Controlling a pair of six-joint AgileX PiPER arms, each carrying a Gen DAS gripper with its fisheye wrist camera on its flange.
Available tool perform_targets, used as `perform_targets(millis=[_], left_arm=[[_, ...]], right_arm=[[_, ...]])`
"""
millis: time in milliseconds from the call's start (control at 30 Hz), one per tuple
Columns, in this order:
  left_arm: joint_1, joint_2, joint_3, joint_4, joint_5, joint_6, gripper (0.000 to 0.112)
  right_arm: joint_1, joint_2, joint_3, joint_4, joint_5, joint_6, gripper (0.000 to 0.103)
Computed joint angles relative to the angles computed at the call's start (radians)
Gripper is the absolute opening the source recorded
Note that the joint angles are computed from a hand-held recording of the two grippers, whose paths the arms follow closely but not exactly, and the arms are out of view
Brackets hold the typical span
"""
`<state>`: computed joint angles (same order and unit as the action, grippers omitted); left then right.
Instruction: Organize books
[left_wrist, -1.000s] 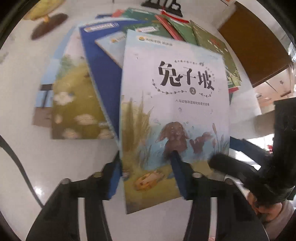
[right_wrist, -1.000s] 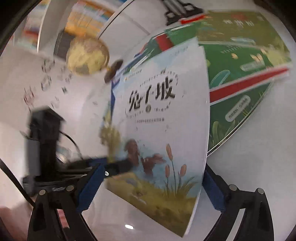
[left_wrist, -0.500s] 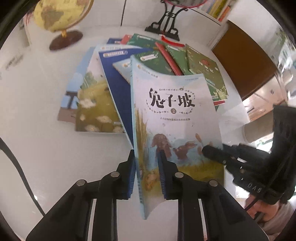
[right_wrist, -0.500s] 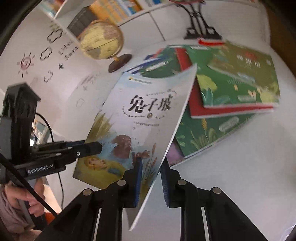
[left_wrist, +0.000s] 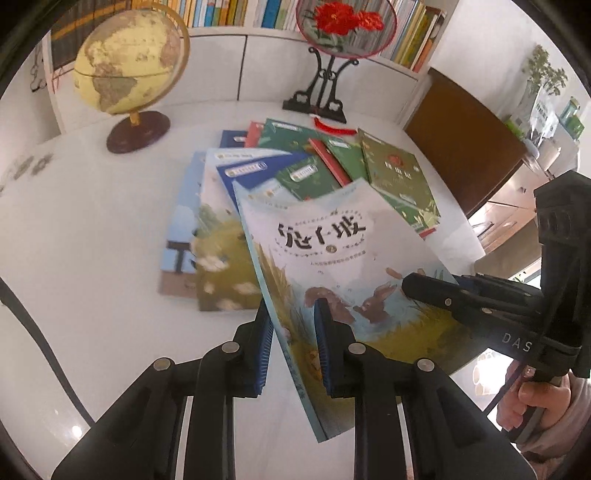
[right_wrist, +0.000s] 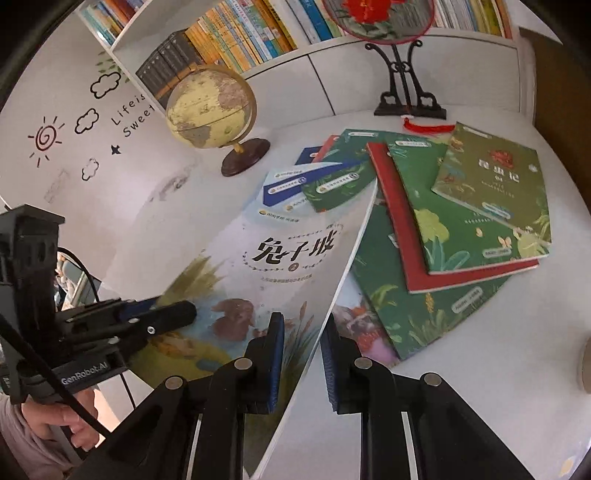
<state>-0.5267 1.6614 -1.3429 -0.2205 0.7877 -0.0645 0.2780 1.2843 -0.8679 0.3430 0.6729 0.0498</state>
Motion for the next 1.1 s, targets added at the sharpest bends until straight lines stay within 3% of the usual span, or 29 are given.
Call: perform_targets(millis=[333,533,733,900,1100], left_arm=[[0.276,-0.013,0.028,-0.230,0.056,0.323,0.019],[0.464,-0.002,0.033,-0.303,0.095,0.474,0.019],[0.638,0.055,0.003,-0.327,0.148,0.564,0.019],[0.688,0.147,-0.068,-0.284,0.176,0.578,0.019],[0.687,0.262,-0.176,-0.233,0.221,0.560,0.019]], right_arm=[[0.253,0.210,-0.226,-0.242,-0.021,0.356,0.020],[0.365,0.400,-0.430,-0.316,0.017,0.445,0.020],[0.424,0.618,-0.678,-0.259,0.056,0.436,0.020],[0.471,0.807,-0.922,-0.274,0.160,0.473,0.020],[0.486,0.940,-1.088,-0.265,0.245,0.507,0.020]])
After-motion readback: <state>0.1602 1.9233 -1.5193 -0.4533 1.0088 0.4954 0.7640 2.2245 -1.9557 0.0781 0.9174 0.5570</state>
